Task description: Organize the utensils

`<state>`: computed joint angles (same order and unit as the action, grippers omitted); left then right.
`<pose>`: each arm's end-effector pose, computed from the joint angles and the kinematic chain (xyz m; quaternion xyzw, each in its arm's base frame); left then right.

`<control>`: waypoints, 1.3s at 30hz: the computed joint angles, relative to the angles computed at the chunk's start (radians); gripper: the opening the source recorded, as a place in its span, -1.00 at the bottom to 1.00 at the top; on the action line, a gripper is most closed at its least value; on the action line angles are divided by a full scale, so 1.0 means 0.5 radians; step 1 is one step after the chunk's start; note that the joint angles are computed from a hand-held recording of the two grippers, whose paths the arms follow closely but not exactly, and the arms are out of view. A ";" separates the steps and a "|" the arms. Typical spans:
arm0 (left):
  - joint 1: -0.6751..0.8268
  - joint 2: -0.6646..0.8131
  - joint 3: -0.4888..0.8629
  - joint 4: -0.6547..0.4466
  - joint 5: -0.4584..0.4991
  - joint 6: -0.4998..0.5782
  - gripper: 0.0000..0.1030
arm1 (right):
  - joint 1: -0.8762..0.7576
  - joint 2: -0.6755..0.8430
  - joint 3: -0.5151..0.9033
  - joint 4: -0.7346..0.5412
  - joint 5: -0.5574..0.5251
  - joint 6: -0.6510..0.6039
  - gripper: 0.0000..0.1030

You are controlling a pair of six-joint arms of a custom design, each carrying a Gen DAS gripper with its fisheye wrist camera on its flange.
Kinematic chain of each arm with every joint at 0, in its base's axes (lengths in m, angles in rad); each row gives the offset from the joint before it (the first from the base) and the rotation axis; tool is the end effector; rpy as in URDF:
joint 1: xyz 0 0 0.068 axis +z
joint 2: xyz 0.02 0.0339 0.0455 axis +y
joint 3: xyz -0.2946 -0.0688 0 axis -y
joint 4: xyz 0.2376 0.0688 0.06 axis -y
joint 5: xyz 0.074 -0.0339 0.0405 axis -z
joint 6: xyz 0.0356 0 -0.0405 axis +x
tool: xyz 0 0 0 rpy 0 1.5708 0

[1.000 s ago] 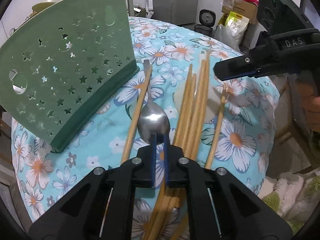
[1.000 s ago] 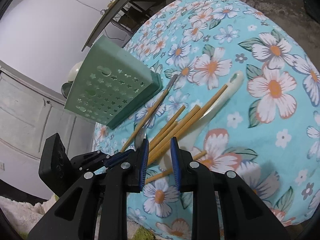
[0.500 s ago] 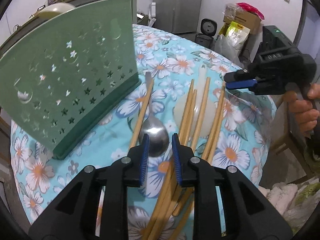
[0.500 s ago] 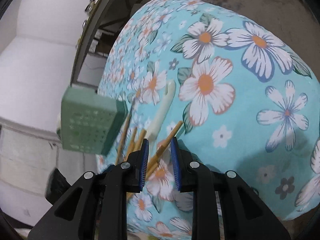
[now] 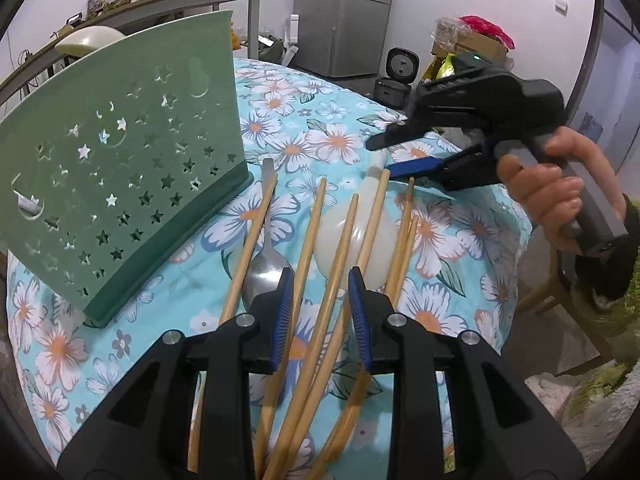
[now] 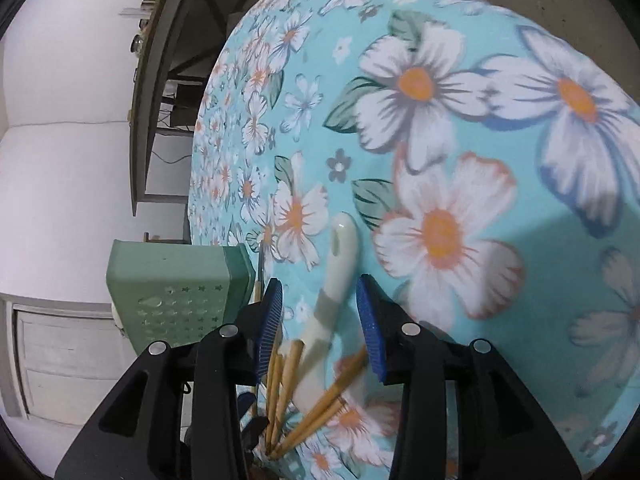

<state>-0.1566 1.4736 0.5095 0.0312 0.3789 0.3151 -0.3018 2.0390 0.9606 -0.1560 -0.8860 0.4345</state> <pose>0.2349 -0.0504 0.1597 0.2753 0.8930 -0.1539 0.3211 0.3424 -0.0777 0.1043 0.2536 0.8569 0.4317 0.1229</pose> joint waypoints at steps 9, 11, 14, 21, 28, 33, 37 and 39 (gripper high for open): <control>0.048 -0.033 -0.045 0.033 0.068 -0.009 -0.48 | 0.151 -0.011 0.009 0.172 0.267 0.188 -0.73; 0.056 -0.062 -0.055 0.024 0.082 -0.005 -0.48 | 0.123 0.011 -0.027 0.263 0.211 0.258 -0.75; 0.058 -0.097 -0.071 0.016 0.096 0.002 -0.45 | 0.070 0.002 -0.087 0.360 0.180 0.293 -0.77; 0.002 -0.121 -0.087 0.033 0.083 0.007 -0.45 | -0.097 -0.146 -0.174 0.542 0.047 0.370 -0.87; -0.135 -0.153 -0.137 0.177 -0.078 -0.024 -0.31 | -0.213 -0.338 -0.174 0.595 -0.110 0.416 -0.87; -0.409 -0.298 -0.327 0.608 -0.487 0.015 0.00 | -0.226 -0.319 -0.212 0.678 -0.309 0.561 -0.87; -0.699 -0.285 -0.480 1.007 -0.912 0.168 0.03 | -0.203 -0.230 -0.266 0.743 -0.454 0.663 -0.87; -0.781 -0.265 -0.522 1.117 -1.031 0.216 0.03 | -0.179 -0.206 -0.295 0.765 -0.483 0.689 -0.87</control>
<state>-0.5470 1.3412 0.2484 0.5899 -0.1365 0.4232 -0.3915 1.9359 0.8132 0.2265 -1.1274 0.7789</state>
